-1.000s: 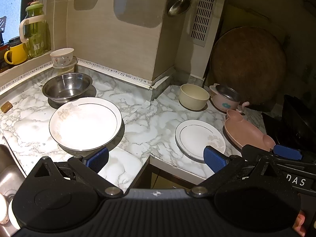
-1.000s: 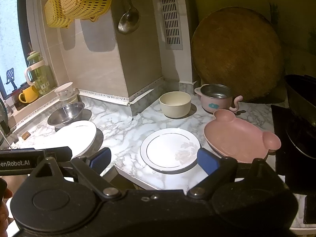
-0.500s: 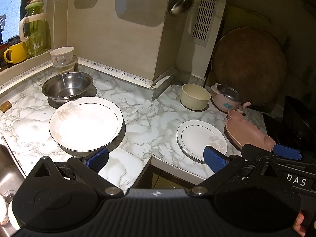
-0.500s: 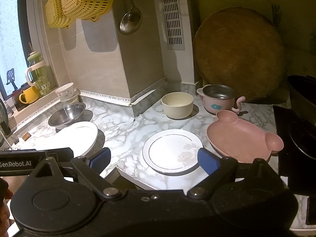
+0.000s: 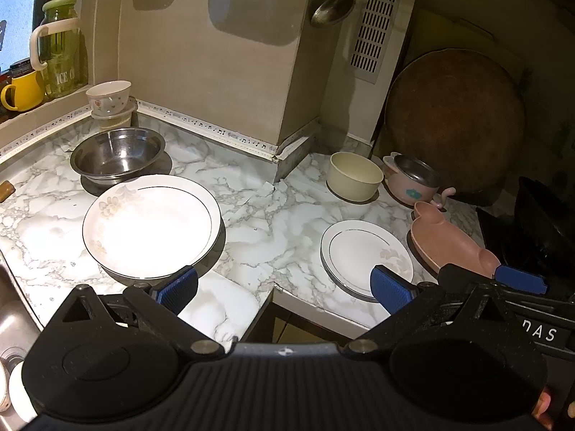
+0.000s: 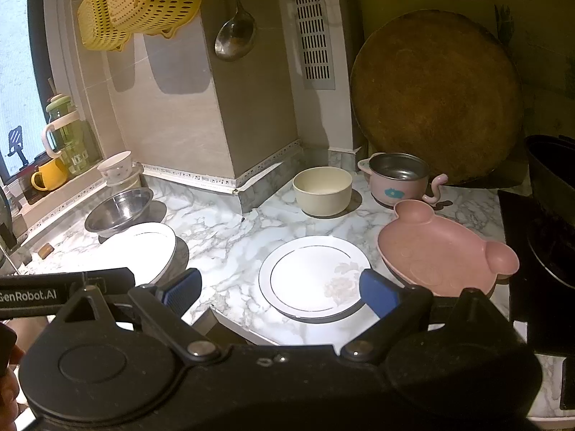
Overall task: Organize plates and bowls
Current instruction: 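Reach both grippers to the small gold-rimmed white plate and grasp its rim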
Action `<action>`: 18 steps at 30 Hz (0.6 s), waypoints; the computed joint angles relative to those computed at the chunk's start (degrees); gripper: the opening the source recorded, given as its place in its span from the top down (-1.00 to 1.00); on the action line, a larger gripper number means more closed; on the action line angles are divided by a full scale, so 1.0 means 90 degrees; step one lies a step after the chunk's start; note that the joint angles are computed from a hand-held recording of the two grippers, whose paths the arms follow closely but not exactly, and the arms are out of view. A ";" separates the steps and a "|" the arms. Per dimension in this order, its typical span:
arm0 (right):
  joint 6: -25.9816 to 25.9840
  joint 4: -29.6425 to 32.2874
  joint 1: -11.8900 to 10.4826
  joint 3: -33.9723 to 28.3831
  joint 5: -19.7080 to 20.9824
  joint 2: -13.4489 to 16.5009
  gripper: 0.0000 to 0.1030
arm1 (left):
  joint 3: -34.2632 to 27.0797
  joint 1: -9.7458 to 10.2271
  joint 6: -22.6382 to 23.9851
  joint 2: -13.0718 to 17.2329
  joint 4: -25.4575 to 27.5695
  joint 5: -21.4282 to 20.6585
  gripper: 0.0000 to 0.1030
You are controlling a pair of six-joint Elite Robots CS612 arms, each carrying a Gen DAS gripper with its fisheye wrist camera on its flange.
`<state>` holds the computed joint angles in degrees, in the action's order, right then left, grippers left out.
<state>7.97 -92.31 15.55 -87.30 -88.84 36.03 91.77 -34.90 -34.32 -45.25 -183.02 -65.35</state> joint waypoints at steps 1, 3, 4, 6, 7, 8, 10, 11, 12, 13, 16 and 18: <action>0.0013 -0.0006 0.0001 0.0015 -0.0011 -0.0004 -0.84 | -0.0019 0.0008 0.0012 0.0016 -0.0014 -0.0024 -0.99; 0.0043 -0.0026 0.0006 0.0059 -0.0030 -0.0019 -0.84 | -0.0058 0.0030 0.0052 0.0045 -0.0036 -0.0070 -0.99; 0.0056 -0.0036 0.0009 0.0082 -0.0039 -0.0025 -0.84 | -0.0077 0.0053 0.0082 0.0056 -0.0051 -0.0107 -0.99; 0.0069 -0.0060 0.0014 0.0130 -0.0066 -0.0038 -0.84 | -0.0114 0.0081 0.0171 0.0089 -0.0120 -0.0155 -0.99; 0.0068 -0.0087 0.0017 0.0158 -0.0092 -0.0044 -0.84 | -0.0135 0.0093 0.0251 0.0110 -0.0167 -0.0165 -0.99; 0.0075 -0.0114 0.0019 0.0193 -0.0140 -0.0052 -0.84 | -0.0173 0.0106 0.0346 0.0146 -0.0217 -0.0185 -0.99; 0.0067 -0.0121 0.0009 0.0290 -0.0206 -0.0082 -0.81 | -0.0256 0.0151 0.0519 0.0232 -0.0343 -0.0308 -0.99; 0.0038 -0.0144 0.0003 0.0318 -0.0228 -0.0080 -0.76 | -0.0333 0.0173 0.0581 0.0285 -0.0303 -0.0365 -0.99; -0.0022 -0.0176 -0.0004 0.0381 -0.0282 -0.0093 -0.74 | -0.0391 0.0198 0.0640 0.0329 -0.0286 -0.0429 -0.99; -0.0065 -0.0159 -0.0006 0.0427 -0.0340 -0.0108 -0.73 | -0.0465 0.0222 0.0728 0.0395 -0.0308 -0.0491 -0.99; -0.0179 -0.0280 -0.0053 0.0617 -0.0437 -0.0131 -0.72 | -0.0726 0.0318 0.0919 0.0582 -0.0216 -0.0731 -0.99; -0.0265 -0.0281 -0.0090 0.0782 -0.0534 -0.0167 -0.69 | -0.0967 0.0386 0.1058 0.0735 -0.0103 -0.0914 -0.99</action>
